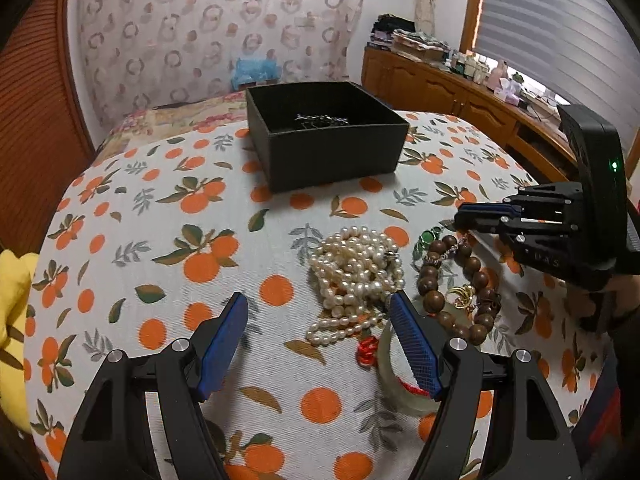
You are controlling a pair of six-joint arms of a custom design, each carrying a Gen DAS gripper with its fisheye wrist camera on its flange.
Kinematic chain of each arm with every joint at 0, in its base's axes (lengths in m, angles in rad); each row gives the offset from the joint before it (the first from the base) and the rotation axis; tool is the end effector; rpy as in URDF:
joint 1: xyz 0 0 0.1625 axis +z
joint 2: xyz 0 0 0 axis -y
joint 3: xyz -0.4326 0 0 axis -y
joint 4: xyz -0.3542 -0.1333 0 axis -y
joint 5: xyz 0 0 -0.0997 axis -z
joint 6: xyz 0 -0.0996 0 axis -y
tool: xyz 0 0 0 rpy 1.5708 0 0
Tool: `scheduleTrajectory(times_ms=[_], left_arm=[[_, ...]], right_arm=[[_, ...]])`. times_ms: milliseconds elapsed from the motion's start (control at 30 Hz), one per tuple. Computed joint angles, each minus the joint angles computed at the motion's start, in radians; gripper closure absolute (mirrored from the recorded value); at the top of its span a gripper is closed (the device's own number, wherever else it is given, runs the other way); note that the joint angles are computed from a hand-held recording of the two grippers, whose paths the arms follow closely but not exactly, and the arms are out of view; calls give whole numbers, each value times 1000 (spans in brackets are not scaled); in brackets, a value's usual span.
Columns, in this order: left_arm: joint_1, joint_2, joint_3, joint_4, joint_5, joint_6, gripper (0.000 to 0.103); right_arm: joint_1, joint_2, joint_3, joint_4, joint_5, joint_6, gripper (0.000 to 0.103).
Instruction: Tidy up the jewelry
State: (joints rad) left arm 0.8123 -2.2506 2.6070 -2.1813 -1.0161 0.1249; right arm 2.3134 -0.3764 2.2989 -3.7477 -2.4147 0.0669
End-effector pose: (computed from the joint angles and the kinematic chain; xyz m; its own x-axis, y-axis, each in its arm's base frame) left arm 0.0126 -0.2568 0.3185 -0.6196 0.5723 -0.5371 0.7488 0.6362 -0.1859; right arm 0.3094 -0.2500 -0.0500 -0.6591 -0.2625 0.7048 -0.6118 0.7322 -0.2995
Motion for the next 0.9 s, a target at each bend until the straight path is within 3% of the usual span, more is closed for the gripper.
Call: scheduleTrajectory(times_ms=[67, 100, 133, 567, 733, 900], left_arm=[[6, 11, -2, -7, -21, 6, 42], [12, 20, -5, -1, -37, 12, 56], [11, 27, -4, 1, -42, 12, 60], [7, 66, 12, -54, -39, 24, 76], [9, 63, 15, -77, -42, 37, 98], [-7, 20, 0, -88, -44, 34, 98]], right_arm=[[3, -2, 2, 3, -6, 5, 103], [6, 0, 2, 2, -15, 10, 103], [11, 4, 0, -4, -33, 16, 103], [55, -20, 13, -56, -58, 24, 103], [62, -28, 12, -57, -63, 24, 103], [62, -29, 13, -56, -63, 24, 103]])
